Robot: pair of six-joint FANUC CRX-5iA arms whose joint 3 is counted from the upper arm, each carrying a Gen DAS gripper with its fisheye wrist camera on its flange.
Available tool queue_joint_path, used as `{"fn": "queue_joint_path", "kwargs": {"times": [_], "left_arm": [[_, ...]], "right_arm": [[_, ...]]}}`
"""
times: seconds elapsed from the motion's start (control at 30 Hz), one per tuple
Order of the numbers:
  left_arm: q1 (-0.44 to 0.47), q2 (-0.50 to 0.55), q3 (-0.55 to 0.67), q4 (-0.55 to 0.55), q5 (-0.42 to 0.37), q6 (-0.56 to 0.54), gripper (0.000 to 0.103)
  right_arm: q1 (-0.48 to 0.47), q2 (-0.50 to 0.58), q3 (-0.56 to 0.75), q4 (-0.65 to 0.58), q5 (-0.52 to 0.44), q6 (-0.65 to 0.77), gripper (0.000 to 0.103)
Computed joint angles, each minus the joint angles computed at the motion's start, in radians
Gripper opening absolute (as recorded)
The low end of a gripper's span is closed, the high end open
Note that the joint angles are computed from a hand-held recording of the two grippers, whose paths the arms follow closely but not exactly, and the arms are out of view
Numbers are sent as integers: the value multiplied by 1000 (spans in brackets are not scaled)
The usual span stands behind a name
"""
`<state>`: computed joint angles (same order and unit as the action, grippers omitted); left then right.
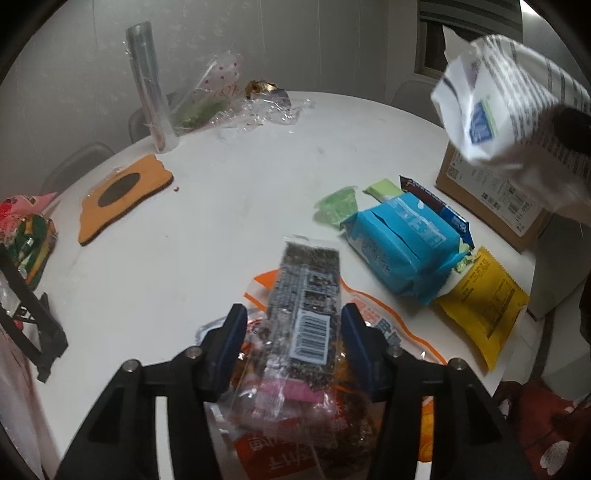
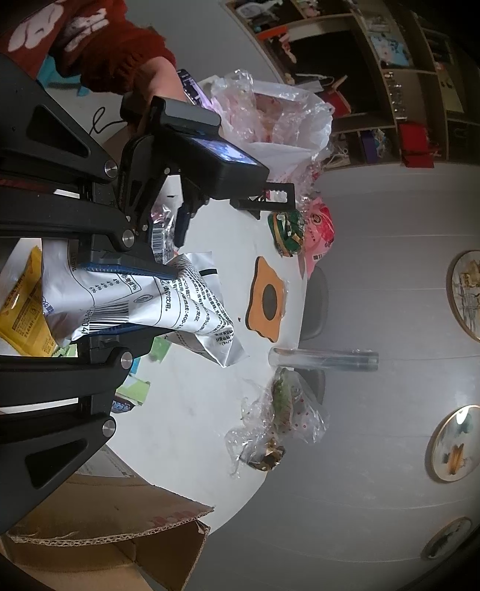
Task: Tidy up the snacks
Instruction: 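Lift the bar packet with the left tool while the right tool carries the pouch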
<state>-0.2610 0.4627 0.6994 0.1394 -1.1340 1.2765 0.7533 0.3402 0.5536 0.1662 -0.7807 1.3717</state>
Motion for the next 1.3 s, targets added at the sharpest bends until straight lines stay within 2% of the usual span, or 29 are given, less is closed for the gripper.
{"fn": "queue_joint_path", "kwargs": {"times": [0.3,0.47,0.73,0.83,1.1,1.3], "left_arm": [[6,16,17,36,-22,-20,50],[-10,45,73,20,-47,-26,50],[-26,154,245,-8,-162,1,50],[-29,172,273,-15,-186,6,43],[-27,153,246,-15,-171,17,41],[-22,101,182,-12,-114,20,41]], "right_arm": [[-10,5,15,-43,-8,34,16],[-8,8,13,-34,-13,26,16],[-20,32,49,-81,-35,52,16],[-23,36,56,-88,-40,57,16],[-33,45,63,-97,-42,54,16],[-30,38,56,-84,-25,47,16]]}}
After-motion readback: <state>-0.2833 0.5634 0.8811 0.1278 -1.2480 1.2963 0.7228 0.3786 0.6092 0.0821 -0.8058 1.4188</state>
